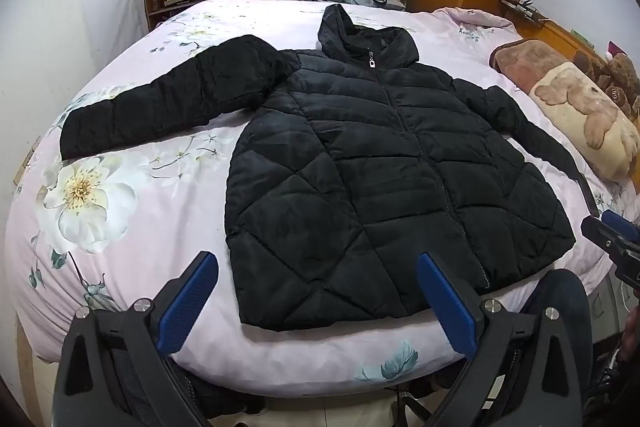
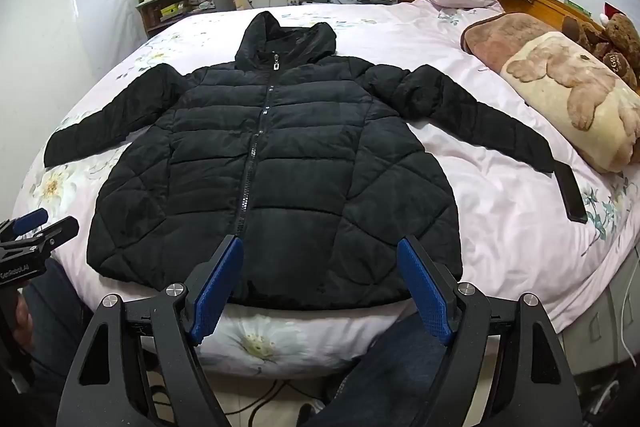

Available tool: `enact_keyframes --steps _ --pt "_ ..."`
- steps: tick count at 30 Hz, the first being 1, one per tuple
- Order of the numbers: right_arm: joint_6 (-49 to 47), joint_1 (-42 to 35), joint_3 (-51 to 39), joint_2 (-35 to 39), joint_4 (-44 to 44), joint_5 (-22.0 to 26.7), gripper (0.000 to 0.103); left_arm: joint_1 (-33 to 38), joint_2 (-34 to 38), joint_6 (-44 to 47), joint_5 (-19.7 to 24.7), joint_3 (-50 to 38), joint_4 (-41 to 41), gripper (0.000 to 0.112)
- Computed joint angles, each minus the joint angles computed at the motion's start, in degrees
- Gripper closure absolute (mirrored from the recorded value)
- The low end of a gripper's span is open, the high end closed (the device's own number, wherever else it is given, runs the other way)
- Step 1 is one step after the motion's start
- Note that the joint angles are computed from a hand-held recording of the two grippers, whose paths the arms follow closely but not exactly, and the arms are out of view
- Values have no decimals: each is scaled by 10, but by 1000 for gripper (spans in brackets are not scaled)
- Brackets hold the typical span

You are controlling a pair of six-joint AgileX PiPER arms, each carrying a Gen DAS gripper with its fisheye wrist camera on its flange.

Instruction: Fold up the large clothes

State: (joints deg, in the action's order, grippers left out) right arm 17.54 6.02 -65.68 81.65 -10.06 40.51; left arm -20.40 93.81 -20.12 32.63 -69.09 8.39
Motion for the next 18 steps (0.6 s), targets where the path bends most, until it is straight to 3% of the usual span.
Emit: enact_keyframes --steps 10,12,18 --pt "11 6 -1 4 -5 -2 24 -1 15 -6 -13 0 4 12" --pt "5 2 0 3 -1 -3 24 -8 1 -12 14 -11 7 12" --pt "12 8 -3 6 -4 -1 24 -7 -1 -10 14 -8 7 12"
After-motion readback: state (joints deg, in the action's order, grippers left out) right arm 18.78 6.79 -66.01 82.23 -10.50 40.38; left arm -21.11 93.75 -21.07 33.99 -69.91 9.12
